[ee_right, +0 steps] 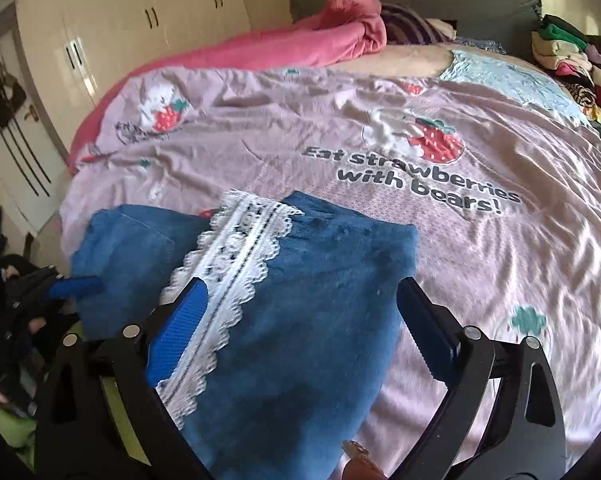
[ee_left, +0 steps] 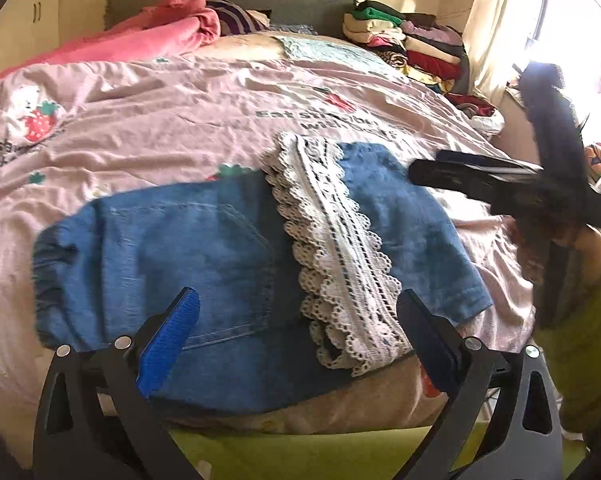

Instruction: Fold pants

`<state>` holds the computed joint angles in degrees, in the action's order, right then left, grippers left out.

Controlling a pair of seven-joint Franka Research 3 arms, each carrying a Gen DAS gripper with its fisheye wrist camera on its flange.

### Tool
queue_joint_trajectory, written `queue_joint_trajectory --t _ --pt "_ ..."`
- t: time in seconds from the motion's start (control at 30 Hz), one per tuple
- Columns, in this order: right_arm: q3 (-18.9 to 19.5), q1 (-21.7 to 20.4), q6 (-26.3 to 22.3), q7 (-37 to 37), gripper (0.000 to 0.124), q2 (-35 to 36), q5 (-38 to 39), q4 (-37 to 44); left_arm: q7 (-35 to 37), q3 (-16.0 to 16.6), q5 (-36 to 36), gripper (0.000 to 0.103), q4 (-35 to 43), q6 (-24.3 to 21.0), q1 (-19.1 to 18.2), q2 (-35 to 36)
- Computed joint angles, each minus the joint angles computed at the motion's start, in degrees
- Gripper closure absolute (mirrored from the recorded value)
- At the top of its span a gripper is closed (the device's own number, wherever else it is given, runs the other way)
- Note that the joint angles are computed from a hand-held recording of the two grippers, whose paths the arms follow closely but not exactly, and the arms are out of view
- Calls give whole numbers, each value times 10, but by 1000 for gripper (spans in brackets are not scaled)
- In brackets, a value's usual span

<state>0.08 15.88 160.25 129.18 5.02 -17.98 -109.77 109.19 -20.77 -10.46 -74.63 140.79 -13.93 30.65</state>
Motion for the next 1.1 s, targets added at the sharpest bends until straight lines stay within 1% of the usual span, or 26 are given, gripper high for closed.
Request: queue_joint_trajectory --t 0.1,0.17,0.27,0.47,0.67,0.77,0.9,1.1 --pt "-2 5 9 47 32 -23 -42 -23 -8 5 6 5 -6 8 0 -9" --pt "3 0 11 70 31 -38 -61 -35 -12 7 8 5 -7 13 1 -12" --pt "14 -10 7 94 31 -54 -86 -45 -16 6 5 5 -20 26 7 -24" --pt "32 -28 3 112 30 -68 -108 -48 -21 7 -3 5 -49 53 20 -49" --pt "41 -27 4 93 30 -63 -111 -27 -34 15 3 5 -64 69 27 -63" --pt "43 -20 -4 79 30 -53 -112 -6 -40 17 1 5 -67 73 35 -66" --pt "39 -7 -10 54 30 -35 -100 24 -53 23 -5 5 -72 79 47 -70" --pt "29 17 -18 7 30 4 -72 79 -86 39 8 5 -86 85 60 -79"
